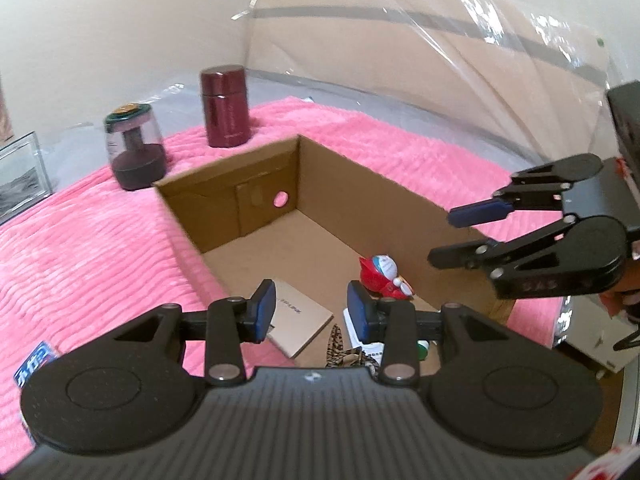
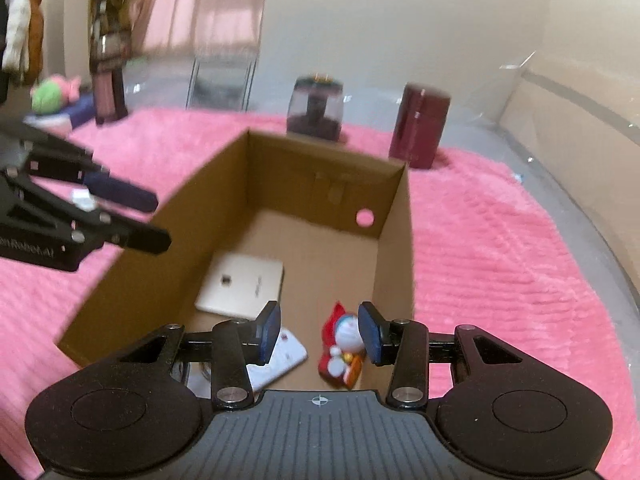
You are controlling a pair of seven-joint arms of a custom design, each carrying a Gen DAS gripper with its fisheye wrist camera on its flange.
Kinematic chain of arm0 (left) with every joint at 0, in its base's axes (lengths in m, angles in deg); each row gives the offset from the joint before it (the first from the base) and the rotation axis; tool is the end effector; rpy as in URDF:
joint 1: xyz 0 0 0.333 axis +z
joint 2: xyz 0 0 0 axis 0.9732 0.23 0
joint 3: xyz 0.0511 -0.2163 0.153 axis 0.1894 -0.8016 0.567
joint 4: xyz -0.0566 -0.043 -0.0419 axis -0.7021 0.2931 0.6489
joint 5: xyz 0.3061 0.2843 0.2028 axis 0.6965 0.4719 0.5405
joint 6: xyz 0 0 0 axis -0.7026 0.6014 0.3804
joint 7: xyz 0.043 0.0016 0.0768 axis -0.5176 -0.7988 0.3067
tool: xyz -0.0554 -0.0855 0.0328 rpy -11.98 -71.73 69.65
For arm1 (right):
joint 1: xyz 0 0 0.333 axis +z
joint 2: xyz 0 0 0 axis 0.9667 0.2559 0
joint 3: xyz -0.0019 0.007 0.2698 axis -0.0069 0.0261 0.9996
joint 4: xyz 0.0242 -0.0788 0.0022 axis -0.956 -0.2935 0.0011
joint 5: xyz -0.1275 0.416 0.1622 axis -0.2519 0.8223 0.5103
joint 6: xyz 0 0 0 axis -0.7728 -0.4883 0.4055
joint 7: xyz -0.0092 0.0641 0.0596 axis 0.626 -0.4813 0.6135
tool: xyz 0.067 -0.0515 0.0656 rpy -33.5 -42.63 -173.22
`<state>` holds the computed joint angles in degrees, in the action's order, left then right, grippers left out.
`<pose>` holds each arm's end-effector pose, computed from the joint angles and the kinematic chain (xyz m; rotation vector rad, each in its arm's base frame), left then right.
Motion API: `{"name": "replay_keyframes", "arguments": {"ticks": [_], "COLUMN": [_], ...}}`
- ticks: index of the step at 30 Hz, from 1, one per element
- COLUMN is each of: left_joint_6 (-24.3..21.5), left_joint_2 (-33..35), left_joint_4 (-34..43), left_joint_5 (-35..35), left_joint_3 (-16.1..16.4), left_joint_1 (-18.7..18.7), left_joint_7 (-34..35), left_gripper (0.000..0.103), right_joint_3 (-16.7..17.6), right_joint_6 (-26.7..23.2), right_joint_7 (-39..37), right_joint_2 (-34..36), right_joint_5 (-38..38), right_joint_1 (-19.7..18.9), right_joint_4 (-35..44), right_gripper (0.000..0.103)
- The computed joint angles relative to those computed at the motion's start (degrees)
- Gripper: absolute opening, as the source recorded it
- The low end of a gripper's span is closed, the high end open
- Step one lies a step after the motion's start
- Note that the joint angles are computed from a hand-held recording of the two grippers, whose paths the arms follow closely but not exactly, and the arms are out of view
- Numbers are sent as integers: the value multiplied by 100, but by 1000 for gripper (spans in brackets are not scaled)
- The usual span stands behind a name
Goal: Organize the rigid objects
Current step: 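Move both tools back over the white power adapter and wire stand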
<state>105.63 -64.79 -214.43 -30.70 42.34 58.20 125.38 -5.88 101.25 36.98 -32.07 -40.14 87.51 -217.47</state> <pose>0.5524 -0.2528 0.4288 -0.9658 2.3968 -1.1496 0.4660 0.0916 0.4013 -1.8246 1.4954 -0.7345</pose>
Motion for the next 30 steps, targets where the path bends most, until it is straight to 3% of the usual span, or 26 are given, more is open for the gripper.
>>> {"name": "replay_keyframes", "arguments": {"ticks": [3,7,13,16,22,27,30], "left_joint_6": [-5,59,237,367,326,334,334], "left_joint_2": [-359,-974,-2056,-2619,-3607,-4088,-4229], "left_joint_4": [-260,-763,-1785,-2382,-3390,-3858,-3993], "left_joint_5": [-295,-611,-678,-387,489,1145,1420], "left_joint_3": [118,359,766,907,1086,1189,1352], "left_joint_1": [-15,-81,-89,54,725,1231,1347], "left_joint_7": [99,169,-127,-458,-1418,-1839,-1965], "left_gripper": [34,34,34,34,34,34,34], "right_joint_3": [170,638,1229,1769,2099,2178,2356], "right_joint_6": [195,516,903,1111,1382,1386,1369], "right_joint_7": [256,789,1595,2074,2614,2869,2930], "right_joint_2": [-323,-734,-1003,-1000,-445,21,272], "right_joint_5": [60,33,-33,-9,-24,-43,-67], "right_joint_1": [-39,-160,-83,-179,48,276,213], "right_joint_4": [-177,-414,-555,-558,-289,-37,149], "right_gripper": [40,40,41,41,42,42,43]}}
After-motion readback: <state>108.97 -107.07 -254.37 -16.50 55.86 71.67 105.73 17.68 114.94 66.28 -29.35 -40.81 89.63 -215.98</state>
